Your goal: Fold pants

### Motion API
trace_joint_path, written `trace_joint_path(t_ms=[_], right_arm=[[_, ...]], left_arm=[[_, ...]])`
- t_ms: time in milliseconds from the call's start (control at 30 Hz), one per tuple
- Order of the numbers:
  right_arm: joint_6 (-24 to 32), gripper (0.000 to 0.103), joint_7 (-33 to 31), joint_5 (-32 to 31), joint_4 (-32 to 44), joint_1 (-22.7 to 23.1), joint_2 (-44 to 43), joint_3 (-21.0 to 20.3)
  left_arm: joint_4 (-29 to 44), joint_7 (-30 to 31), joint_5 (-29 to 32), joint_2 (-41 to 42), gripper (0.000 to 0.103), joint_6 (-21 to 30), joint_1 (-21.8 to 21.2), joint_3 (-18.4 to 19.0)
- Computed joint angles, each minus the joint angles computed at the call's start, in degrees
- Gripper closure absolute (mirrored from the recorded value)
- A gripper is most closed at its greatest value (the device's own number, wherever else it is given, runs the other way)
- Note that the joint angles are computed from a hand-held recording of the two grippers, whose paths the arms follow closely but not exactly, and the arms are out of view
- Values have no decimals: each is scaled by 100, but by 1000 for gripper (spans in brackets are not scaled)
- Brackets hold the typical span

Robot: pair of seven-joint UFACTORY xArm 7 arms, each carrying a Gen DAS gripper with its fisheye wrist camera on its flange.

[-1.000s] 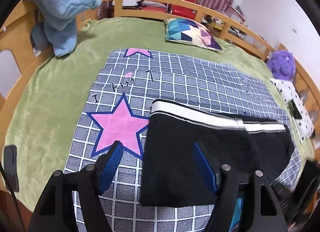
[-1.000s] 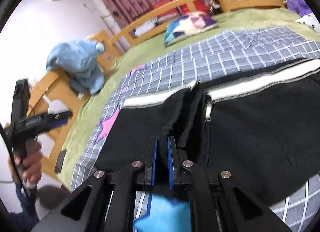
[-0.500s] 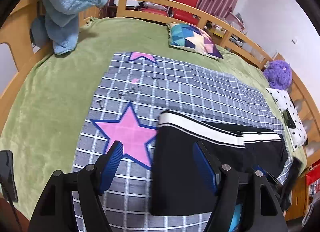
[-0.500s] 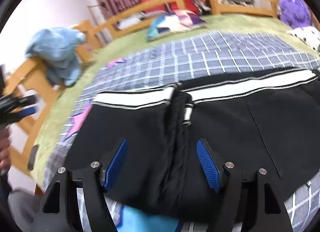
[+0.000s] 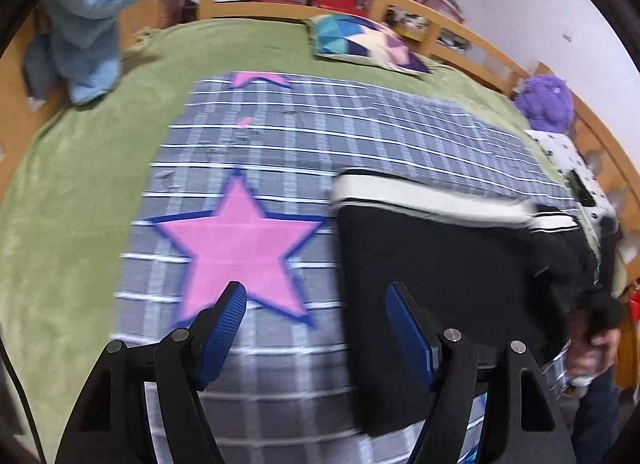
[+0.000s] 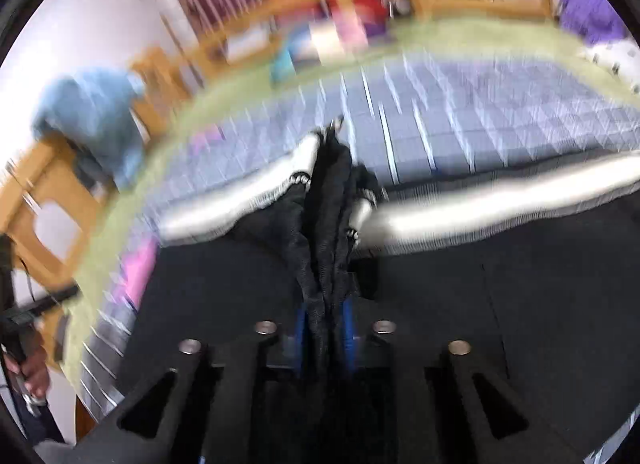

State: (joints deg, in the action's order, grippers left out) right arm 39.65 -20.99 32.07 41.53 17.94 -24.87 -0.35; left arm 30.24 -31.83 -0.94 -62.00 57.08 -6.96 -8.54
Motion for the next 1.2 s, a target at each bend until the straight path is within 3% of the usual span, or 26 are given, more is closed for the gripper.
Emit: trace_joint_path(t_ms=[67, 167, 200, 267, 400, 433, 500, 700, 767, 833, 1000, 1133, 1200], right_arm=[[223, 76, 336, -692, -43, -209, 243, 260], [-48, 75, 417, -1036, -521, -288, -634, 357], [-73, 74, 353, -910, -694, -168, -1078, 213], [113, 58, -17, -645, -913, 186, -1742, -149], [487, 57, -320, -570, -1546, 303, -2439, -485], [445, 57, -161, -532, -1568, 281, -2268, -354], [109, 57, -280, -304, -1964, 300, -2311, -492], [504, 55, -293, -294, -1592, 199, -2355, -657], [588, 46, -373, -374, -1529, 25, -2507, -735], [584, 46, -364, -481, -1545, -211, -2640, -772], [716, 46, -538, -731, -1658, -946, -3003, -1315], [222, 45, -569, -973, -1613, -1651, -2825, -1550], [1, 37, -593, -976, -1522, -1803, -2535, -1713]], left_arm=[[-16, 10, -158, 308, 32, -341, -186, -76], [-61, -2, -177, 461, 32, -682, -376, -262], [-57, -27, -101, 496, 32, -698, -388, -370], [-143, -128, 4, 476, 32, -721, -424, -517], [-586, -320, -132, 469, 32, -702, -784, -572], [-728, -392, -167, 520, 31, -746, -865, -618], [-1031, -659, -49, 299, 27, -1069, -897, -807], [-846, -727, -204, -49, 27, -653, -942, -273], [-851, -773, -148, -139, 27, -576, -808, -285], [-907, -784, -138, -176, 28, -584, -715, -222], [-943, -525, -376, 215, 28, -993, -652, 194], [-875, -241, -565, 632, 29, -1361, -640, 396], [-792, -116, -572, 900, 29, -1430, -595, 402]])
